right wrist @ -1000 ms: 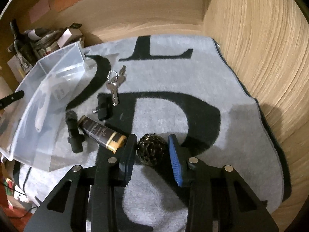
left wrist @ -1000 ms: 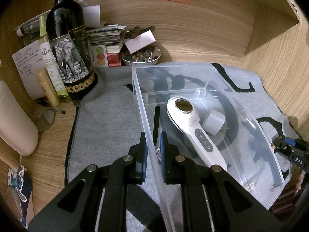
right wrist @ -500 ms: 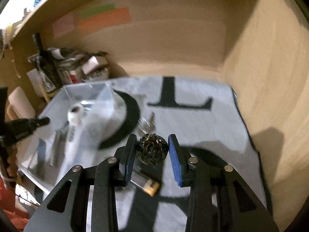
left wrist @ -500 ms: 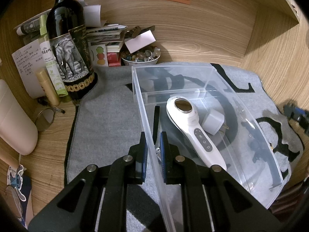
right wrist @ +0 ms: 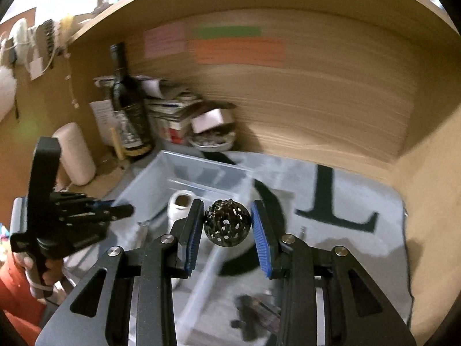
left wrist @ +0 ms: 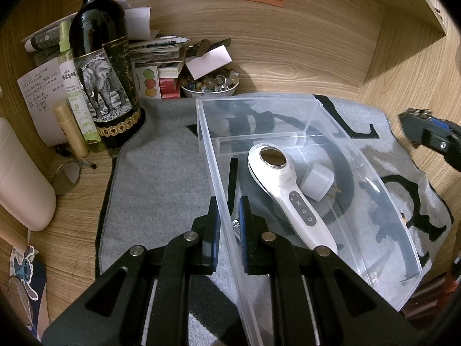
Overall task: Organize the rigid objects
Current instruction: 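Carry the black spiky ball into the box and release it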
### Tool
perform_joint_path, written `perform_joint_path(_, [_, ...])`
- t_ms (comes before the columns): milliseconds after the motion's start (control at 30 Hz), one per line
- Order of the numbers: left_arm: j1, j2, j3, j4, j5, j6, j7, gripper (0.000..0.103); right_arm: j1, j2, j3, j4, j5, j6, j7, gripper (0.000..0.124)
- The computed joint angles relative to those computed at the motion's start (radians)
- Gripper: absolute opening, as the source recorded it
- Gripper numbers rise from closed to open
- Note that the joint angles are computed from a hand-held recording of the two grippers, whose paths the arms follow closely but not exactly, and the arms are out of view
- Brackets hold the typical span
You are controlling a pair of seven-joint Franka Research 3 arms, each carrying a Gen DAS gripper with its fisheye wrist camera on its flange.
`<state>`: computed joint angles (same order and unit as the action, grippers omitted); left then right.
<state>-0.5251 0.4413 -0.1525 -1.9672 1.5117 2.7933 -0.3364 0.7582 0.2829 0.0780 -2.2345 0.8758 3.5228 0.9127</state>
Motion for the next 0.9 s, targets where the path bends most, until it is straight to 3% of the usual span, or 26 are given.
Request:
perform_joint_path(100, [-0.001,0.001,0.0,0.001,0.001,0.0,-0.004,0.011,0.024,0.027,-0.017,0.043,-0.007,-0.049,-0.02,0.031])
perform_joint_path(267, [-0.003,0.002,0.001,0.003,0.005,0.001,-0.01,0.011,0.177,0.078,-0.173,0.118,-0.012,-0.178,-0.032,0.031])
perform_joint_path(367, [-0.004,0.002,0.001,0.003,0.013,0.002,-0.019,0.011,0.227,0.105,-0.233,0.145,-0.06,-0.252,0.003,0.031])
perform_joint_path(667, [0.0,0.002,-0.001,0.003,0.023,0.006,-0.023,0.011,0.24,0.15,-0.282,0.204,-0.237,-0.448,0.143,0.031])
perform_joint_path(900, [0.001,0.003,-0.004,0.005,0.022,0.005,-0.024,0.011,0.231,0.141,-0.282,0.196,-0.37,-0.489,0.231,0.033])
